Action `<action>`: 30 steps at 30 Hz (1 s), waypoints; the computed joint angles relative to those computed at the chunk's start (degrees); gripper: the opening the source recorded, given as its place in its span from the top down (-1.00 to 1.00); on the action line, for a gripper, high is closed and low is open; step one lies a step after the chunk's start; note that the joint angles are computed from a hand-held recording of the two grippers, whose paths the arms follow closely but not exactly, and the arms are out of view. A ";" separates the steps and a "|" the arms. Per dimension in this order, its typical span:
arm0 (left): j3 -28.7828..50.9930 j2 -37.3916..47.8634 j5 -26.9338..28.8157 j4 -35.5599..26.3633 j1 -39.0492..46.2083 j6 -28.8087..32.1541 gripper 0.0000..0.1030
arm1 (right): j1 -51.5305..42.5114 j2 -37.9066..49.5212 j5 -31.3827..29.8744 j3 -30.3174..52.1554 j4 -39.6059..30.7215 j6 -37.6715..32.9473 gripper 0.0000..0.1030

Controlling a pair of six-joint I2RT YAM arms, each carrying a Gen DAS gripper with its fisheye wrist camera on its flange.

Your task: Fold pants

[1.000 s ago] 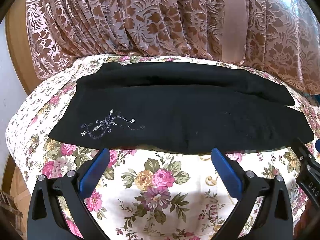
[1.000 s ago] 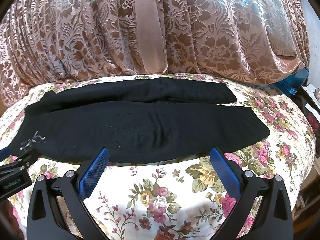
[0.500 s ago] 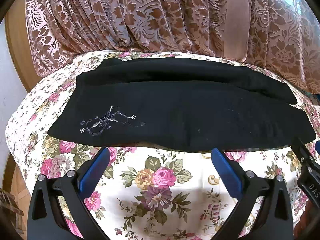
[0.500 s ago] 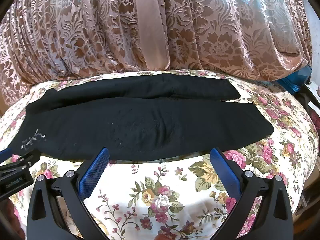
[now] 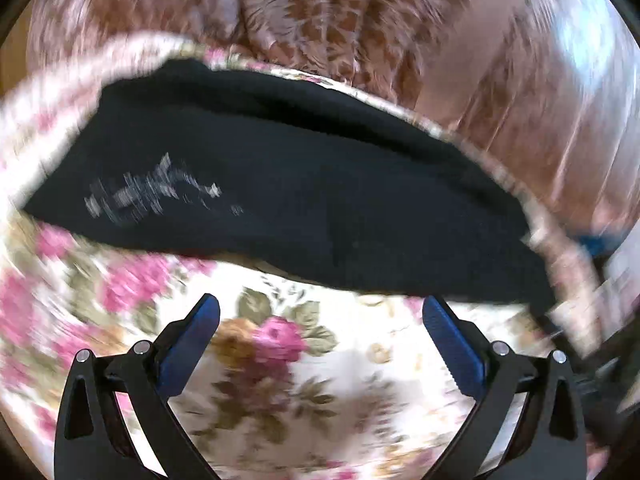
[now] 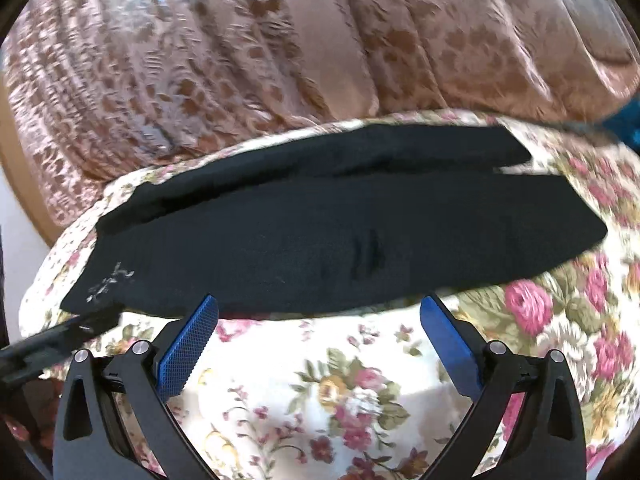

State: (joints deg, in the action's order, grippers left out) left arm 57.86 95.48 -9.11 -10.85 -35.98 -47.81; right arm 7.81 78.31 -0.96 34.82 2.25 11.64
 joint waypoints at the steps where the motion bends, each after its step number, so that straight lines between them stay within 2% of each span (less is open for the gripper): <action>1: -2.39 -0.85 1.03 2.88 0.92 -2.33 -0.96 | -0.44 0.67 1.06 0.30 -0.46 -0.12 -0.94; 3: -4.89 -1.54 1.81 4.70 2.81 -5.28 -0.96 | -0.73 2.35 4.48 1.75 -2.43 -1.07 -0.94; 5: -5.60 -1.49 0.98 4.39 4.01 -5.06 -0.96 | -0.82 4.20 9.37 3.90 -5.63 -1.55 -0.94; 9: -8.04 -1.93 -1.08 6.42 6.24 -5.09 -0.96 | -3.53 6.04 12.24 5.36 -8.24 -2.18 -0.94; 11: -10.44 -2.34 -0.97 10.00 8.17 -5.91 -0.96 | -5.54 6.64 12.06 5.49 -8.45 -2.54 -0.94; 15: -12.51 -2.34 0.32 12.73 12.62 -7.33 -0.96 | -8.35 7.71 11.79 6.35 -9.21 -3.18 -0.94; 20: -15.42 -2.67 -3.06 16.73 15.71 -6.41 -0.96 | -9.90 9.31 12.25 8.00 -9.16 -4.22 -0.94; 26: -19.80 -0.27 3.66 28.57 21.31 -5.38 -0.96 | -13.17 11.13 11.82 9.31 -8.05 -4.90 -0.94; 28: -21.11 0.17 4.15 31.74 21.60 -5.22 -0.96 | -14.58 11.80 10.38 9.64 -7.73 -5.16 -0.94; 30: -22.67 0.92 4.70 36.08 21.98 -4.20 -0.96 | -17.13 12.02 6.05 9.21 -6.16 -5.34 -0.94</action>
State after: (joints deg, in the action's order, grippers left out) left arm 35.19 96.40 -4.41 25.22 -14.00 -52.01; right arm -9.32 90.33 5.09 44.03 -3.91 6.30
